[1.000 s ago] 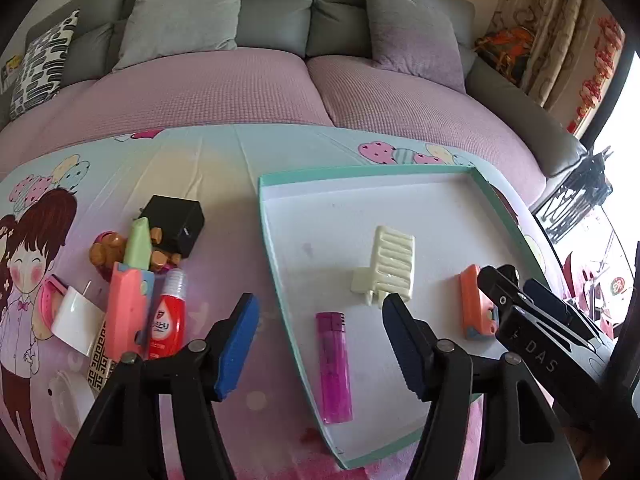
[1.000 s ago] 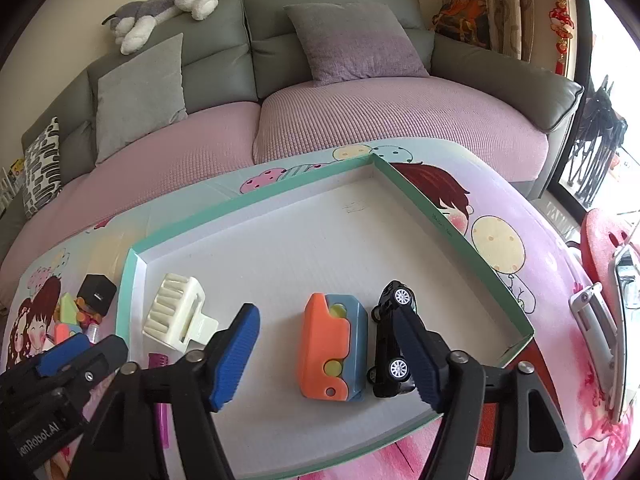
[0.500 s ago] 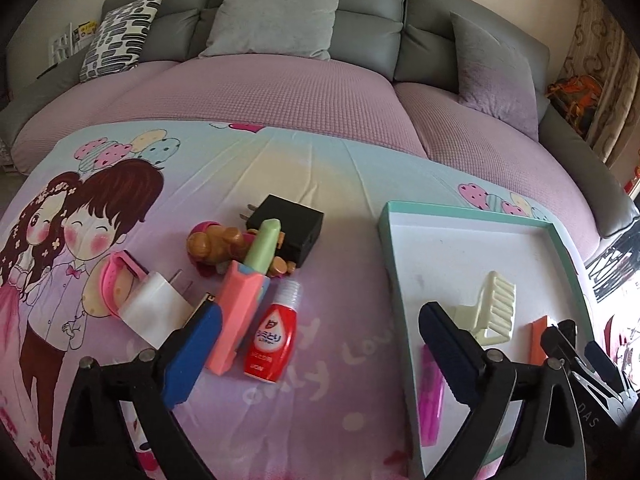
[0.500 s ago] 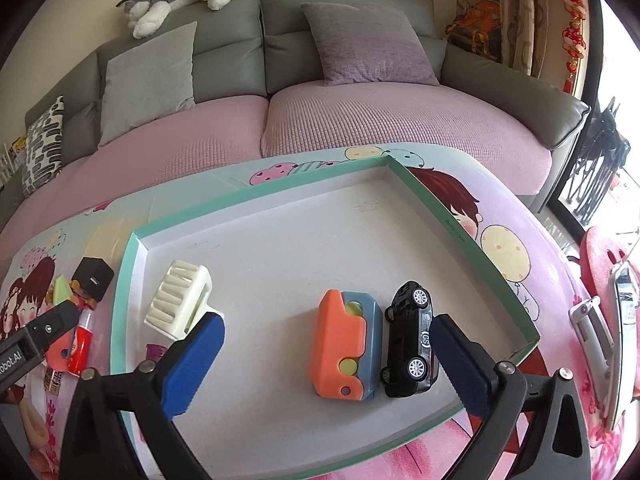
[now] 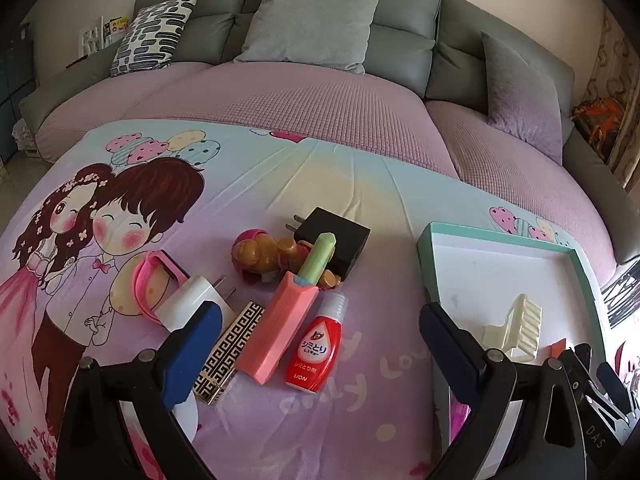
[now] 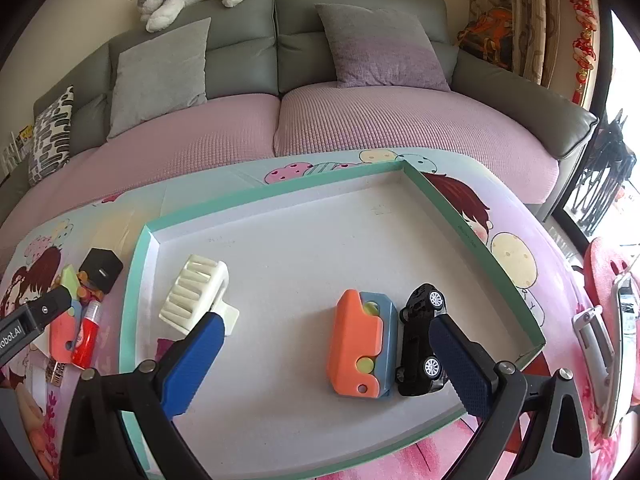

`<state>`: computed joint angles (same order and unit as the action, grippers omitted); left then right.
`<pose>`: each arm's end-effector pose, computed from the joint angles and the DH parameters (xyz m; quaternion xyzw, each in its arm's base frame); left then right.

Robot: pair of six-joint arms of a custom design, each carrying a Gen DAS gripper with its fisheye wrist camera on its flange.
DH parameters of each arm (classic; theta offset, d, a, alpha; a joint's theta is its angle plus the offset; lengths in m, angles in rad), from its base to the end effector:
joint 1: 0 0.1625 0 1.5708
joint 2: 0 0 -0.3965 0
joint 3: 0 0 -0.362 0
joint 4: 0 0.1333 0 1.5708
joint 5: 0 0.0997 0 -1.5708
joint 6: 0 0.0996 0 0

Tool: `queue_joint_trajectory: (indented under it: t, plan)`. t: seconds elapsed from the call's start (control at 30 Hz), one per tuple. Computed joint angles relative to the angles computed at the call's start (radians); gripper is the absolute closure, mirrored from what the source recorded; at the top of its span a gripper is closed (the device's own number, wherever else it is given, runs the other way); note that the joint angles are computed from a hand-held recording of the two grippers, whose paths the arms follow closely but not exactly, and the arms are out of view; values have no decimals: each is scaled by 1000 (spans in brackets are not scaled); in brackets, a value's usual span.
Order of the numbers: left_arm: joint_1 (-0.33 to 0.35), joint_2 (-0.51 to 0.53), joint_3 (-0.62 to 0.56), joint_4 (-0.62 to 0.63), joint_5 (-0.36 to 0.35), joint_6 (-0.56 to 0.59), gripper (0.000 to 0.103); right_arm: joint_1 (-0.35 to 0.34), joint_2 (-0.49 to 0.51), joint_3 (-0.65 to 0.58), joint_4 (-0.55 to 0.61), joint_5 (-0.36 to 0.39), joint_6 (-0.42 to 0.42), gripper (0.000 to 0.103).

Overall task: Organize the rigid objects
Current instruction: 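Withdraw both tools from the tray toward the remaining objects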

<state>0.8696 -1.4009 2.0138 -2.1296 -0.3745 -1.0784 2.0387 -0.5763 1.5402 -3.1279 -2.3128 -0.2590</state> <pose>-0.1246 -0.4978 0.3033 -0.1399 0.8143 -0.4233 0.3718 0.3578 -0.5616 0.0761 0.2178 -0.8707 0.3071 0.3164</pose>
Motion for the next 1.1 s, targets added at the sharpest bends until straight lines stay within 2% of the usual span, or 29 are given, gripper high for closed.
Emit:
queue_joint_trajectory:
  t: [0.17, 0.3, 0.47, 0.6, 0.7, 0.9, 1.0, 1.1]
  plan:
    - [-19, -25, 5, 48, 28, -32, 4, 4, -19, 19, -22, 84, 31, 0]
    - [-30, -61, 2, 176, 61, -136, 4, 17, -12, 15, -21, 122, 22, 0]
    - [-49, -115, -19, 439, 111, -343, 4, 27, 3, 5, -4, 161, 15, 0]
    - [-69, -161, -39, 690, 148, -572, 4, 33, 13, -2, 23, 203, 20, 0]
    - [-81, -201, -37, 794, 146, -672, 4, 38, 21, -3, 26, 229, 21, 0]
    - [-92, -250, -80, 1104, 112, -933, 4, 52, 30, 7, -1, 315, 10, 0]
    - [-97, -280, -75, 1143, 89, -951, 4, 64, 48, -4, 7, 335, 1, 0]
    - [-90, -318, -38, 1059, 57, -861, 4, 77, 71, -22, 42, 340, -7, 0]
